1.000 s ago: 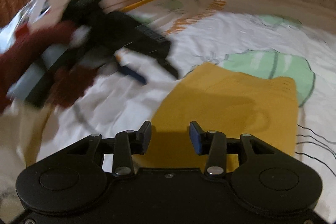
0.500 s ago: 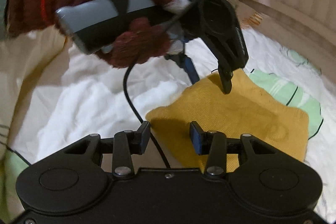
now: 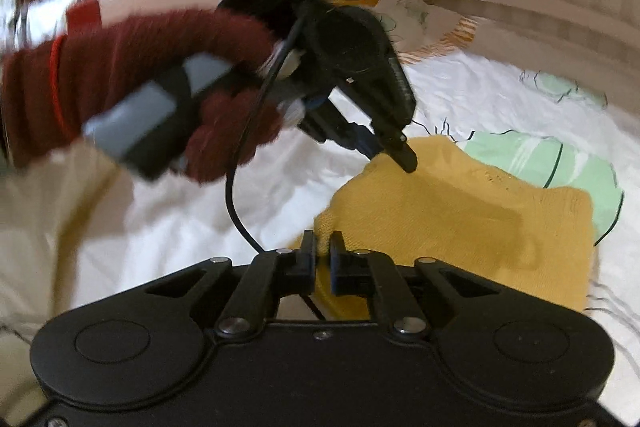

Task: Fold small clothes
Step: 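Close the left gripper on the edge of the folded yellow sweater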

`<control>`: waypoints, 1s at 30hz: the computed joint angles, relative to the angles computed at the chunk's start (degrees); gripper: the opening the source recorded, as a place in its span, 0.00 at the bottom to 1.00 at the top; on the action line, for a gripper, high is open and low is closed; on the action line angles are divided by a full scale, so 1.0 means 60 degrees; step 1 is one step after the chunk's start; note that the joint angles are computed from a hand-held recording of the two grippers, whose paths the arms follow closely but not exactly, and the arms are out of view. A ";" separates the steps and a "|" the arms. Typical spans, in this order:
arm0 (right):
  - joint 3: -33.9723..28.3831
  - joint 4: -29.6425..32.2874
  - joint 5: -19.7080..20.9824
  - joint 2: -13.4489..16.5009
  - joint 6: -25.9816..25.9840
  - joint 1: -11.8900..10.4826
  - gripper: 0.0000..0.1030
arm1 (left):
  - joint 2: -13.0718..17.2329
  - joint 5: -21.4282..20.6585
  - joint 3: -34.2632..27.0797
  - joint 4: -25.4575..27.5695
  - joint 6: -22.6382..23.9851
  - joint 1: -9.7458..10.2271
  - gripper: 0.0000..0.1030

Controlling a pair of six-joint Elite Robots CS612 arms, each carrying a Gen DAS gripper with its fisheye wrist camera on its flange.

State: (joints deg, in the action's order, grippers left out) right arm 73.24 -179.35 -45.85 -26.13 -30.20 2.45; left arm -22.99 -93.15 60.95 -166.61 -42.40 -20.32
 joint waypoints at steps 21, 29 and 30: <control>-0.0306 0.0542 0.1080 0.0131 0.2833 -0.0583 0.62 | -0.1095 0.1165 0.2055 -0.1799 -0.0229 -0.0212 0.29; -0.0315 0.0030 0.0478 0.0091 0.4846 -0.0845 0.84 | -0.1195 0.0490 0.2377 -0.1962 0.0111 -0.0400 0.48; -0.0378 0.0087 0.0475 0.0118 0.5048 -0.0882 0.90 | -0.1196 0.0434 0.2360 -0.1781 0.0233 -0.0425 0.53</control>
State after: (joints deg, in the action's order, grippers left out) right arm 70.98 -178.83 -43.00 -25.42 0.08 -2.84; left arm -30.16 -90.55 75.11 -177.29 -41.00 -22.87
